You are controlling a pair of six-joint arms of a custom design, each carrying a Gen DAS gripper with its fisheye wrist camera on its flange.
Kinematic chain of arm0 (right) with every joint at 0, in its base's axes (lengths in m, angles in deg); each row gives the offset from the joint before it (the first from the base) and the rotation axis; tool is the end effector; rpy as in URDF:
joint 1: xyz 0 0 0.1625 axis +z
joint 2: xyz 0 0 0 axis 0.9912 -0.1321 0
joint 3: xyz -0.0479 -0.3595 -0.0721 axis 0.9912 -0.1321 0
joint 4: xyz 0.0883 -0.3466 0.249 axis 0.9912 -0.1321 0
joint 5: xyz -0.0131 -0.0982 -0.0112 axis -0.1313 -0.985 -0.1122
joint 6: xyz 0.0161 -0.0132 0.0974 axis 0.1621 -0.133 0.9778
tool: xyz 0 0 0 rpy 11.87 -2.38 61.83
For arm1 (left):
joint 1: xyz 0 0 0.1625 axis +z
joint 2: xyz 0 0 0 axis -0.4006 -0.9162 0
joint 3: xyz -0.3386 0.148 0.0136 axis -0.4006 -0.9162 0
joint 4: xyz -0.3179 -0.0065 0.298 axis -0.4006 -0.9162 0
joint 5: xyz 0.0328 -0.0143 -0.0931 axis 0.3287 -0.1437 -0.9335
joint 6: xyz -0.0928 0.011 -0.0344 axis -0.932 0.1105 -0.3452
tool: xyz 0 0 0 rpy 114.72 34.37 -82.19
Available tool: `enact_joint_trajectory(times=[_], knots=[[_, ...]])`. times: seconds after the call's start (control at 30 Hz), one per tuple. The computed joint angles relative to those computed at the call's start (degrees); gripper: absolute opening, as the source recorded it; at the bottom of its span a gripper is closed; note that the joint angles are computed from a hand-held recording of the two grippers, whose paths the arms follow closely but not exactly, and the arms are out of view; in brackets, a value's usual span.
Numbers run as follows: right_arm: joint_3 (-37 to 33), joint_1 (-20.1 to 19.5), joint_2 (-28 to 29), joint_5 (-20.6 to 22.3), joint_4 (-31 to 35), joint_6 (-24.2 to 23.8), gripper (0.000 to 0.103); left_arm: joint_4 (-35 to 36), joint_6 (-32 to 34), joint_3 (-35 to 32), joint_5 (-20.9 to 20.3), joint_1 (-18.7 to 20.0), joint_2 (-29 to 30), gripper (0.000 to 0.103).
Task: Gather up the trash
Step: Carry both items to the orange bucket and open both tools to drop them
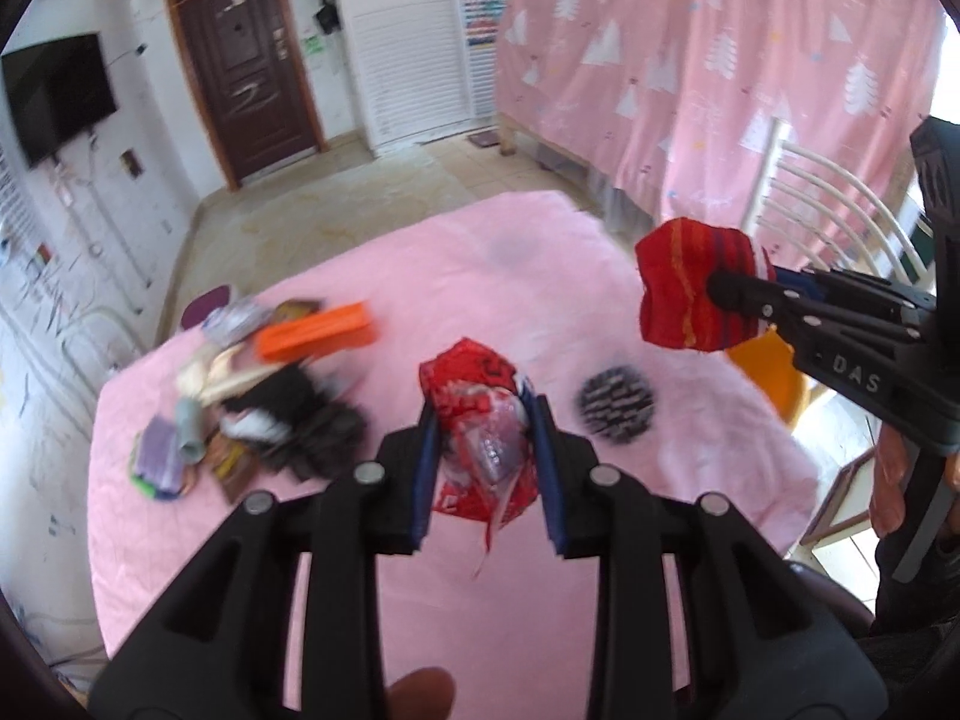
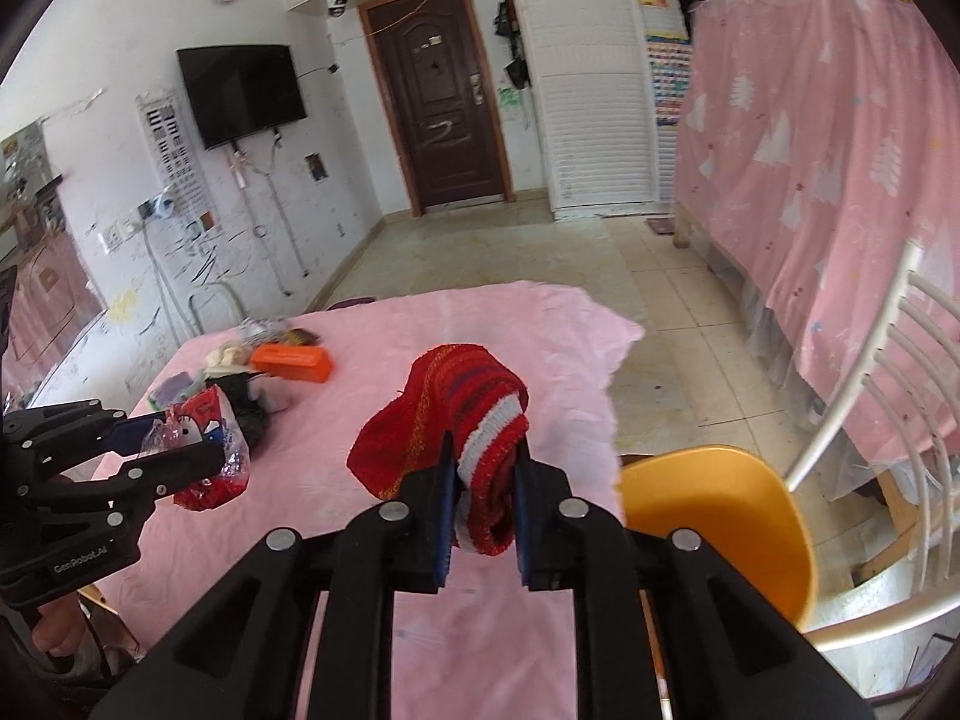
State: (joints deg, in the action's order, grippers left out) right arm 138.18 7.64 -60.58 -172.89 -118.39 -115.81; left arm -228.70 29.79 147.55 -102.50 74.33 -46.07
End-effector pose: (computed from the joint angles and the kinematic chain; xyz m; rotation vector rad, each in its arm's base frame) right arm 0.1285 -0.6937 0.1464 1.0728 -2.5403 0.7525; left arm -0.2026 -0.5967 0.0784 0.3077 2.1337 -0.8412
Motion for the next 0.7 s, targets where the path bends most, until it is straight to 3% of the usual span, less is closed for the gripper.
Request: enact_joint_trajectory(times=[0.3,0.7], knots=[[-0.91,-3.45,-0.51,-1.54,-6.58,-0.35,0.006,-3.45,8.09,-10.29,-5.34,-0.67,8.69,0.027],[-6.07,-7.88,2.35,-4.44,-5.66,2.55,0.006,-1.15,12.42,-26.51,-14.96,0.57,20.39,0.027]])
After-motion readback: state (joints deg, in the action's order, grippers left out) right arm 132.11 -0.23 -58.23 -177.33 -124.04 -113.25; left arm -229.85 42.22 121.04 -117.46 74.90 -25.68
